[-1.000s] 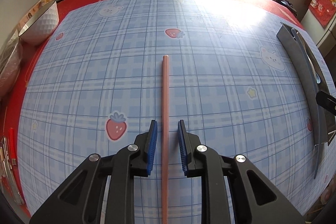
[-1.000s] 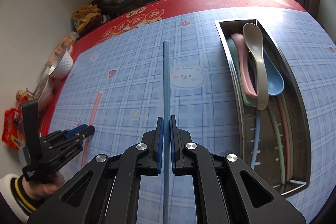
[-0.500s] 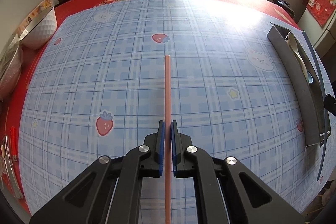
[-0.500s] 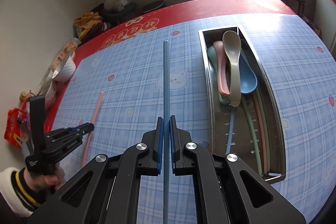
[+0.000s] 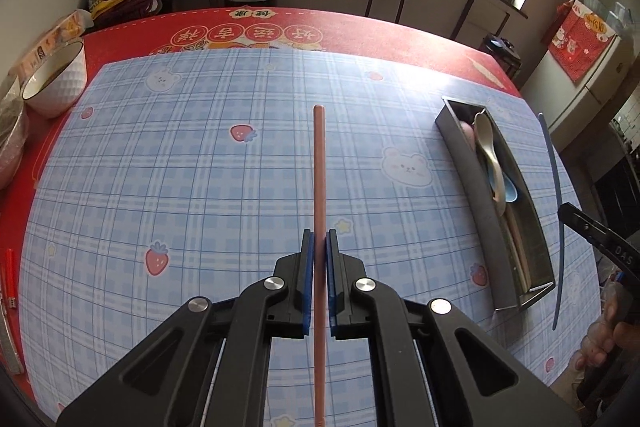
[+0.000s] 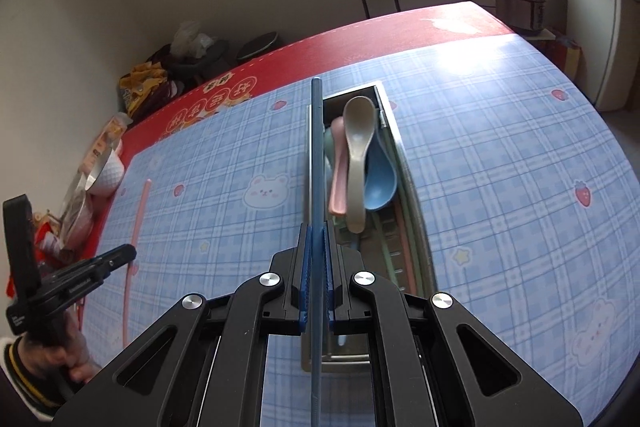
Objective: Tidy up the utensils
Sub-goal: 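Lift the pink chopstick with the left gripper while the right gripper carries the blue chopstick to the caddy, then lower the blue chopstick into the steel caddy and open the right gripper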
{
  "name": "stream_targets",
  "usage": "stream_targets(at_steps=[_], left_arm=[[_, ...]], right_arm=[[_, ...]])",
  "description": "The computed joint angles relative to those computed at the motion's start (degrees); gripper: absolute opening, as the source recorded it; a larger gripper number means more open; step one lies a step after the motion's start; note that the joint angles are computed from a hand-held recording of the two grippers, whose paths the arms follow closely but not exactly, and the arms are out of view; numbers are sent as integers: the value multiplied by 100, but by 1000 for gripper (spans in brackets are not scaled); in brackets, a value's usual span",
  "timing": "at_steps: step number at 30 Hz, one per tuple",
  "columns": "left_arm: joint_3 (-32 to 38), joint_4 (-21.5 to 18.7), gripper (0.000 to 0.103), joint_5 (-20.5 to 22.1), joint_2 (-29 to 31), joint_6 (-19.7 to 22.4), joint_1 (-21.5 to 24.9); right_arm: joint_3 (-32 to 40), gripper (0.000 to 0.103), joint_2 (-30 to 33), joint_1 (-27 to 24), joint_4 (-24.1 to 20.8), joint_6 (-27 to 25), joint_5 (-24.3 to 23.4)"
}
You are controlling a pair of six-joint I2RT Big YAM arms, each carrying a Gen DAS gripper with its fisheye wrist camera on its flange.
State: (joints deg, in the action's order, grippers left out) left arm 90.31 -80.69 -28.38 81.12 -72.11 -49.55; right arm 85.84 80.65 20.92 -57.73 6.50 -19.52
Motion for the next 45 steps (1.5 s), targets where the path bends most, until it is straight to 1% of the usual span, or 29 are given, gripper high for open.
stream_targets(at_steps=[3, 5, 9, 14, 19, 25, 28, 36, 43, 45], left_arm=[[61, 154, 6, 52, -17, -34, 8], [73, 233, 6, 80, -26, -55, 12], [32, 291, 6, 140, -39, -97, 3], [-125, 280, 6, 177, -130, -247, 0], [-265, 273, 6, 168, -238, -391, -5], [-317, 334, 6, 226, -256, -380, 32], [-301, 384, 6, 261, -224, -335, 33], [-287, 486, 6, 339, -185, -253, 47], [-146, 596, 6, 389, -83, -134, 51], [-78, 648, 6, 430, -34, -78, 61]], right_arm=[[303, 6, 292, -100, -33, -305, 243], [514, 6, 503, -119, -70, -421, 318], [788, 6, 853, -26, -183, -723, 559], [868, 6, 1073, 57, -223, -764, 795], [939, 6, 1202, 126, -412, -958, 1022], [1011, 6, 1248, 130, -471, -882, 1128], [1041, 6, 1257, 138, -537, -866, 1112], [960, 7, 1103, 63, -526, -618, 939], [727, 8, 751, -37, -465, -393, 669], [633, 11, 635, -82, -470, -359, 602]])
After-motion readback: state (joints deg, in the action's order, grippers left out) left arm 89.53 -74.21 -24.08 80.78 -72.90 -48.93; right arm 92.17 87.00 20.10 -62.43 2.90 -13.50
